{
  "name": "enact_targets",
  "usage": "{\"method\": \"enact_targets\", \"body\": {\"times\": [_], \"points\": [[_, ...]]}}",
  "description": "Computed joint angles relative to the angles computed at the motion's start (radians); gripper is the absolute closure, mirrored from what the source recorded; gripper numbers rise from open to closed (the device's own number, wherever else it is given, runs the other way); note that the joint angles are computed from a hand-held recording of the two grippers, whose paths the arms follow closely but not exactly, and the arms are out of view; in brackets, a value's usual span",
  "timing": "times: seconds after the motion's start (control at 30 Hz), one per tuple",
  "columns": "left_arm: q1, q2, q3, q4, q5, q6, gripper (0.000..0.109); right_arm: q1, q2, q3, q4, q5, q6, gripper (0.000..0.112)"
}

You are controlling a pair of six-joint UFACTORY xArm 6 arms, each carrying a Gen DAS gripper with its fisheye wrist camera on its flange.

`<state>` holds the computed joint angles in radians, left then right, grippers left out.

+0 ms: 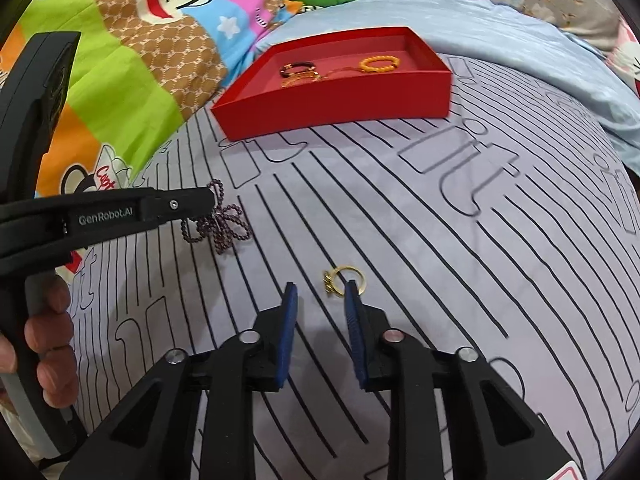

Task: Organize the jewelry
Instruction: 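Grasp the dark bead tangle with the left tool while the right tool grasps a gold ring, then carry the bead tangle and gold ring into the red tray and open both tools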

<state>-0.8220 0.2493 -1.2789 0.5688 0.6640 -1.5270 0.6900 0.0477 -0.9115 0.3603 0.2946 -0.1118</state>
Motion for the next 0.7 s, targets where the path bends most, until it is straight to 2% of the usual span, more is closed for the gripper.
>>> {"method": "enact_targets", "body": {"times": [0.23,0.53,0.7], "points": [[-0.001,-0.005,0.005,0.002,-0.004,-0.004,0.103,-0.004,0.034,-0.03,-0.013,0.019,0.002,0.104],[0.0,0.0,0.007,0.0,-0.018,0.002,0.103,-0.008,0.031,-0.025,-0.004,0.005,0.001,0.108],[-0.006,-0.007,-0.002,0.031,0.012,-0.001,0.103,-0.012,0.018,-0.02,0.028,-0.003,-0.016,0.109]]}}
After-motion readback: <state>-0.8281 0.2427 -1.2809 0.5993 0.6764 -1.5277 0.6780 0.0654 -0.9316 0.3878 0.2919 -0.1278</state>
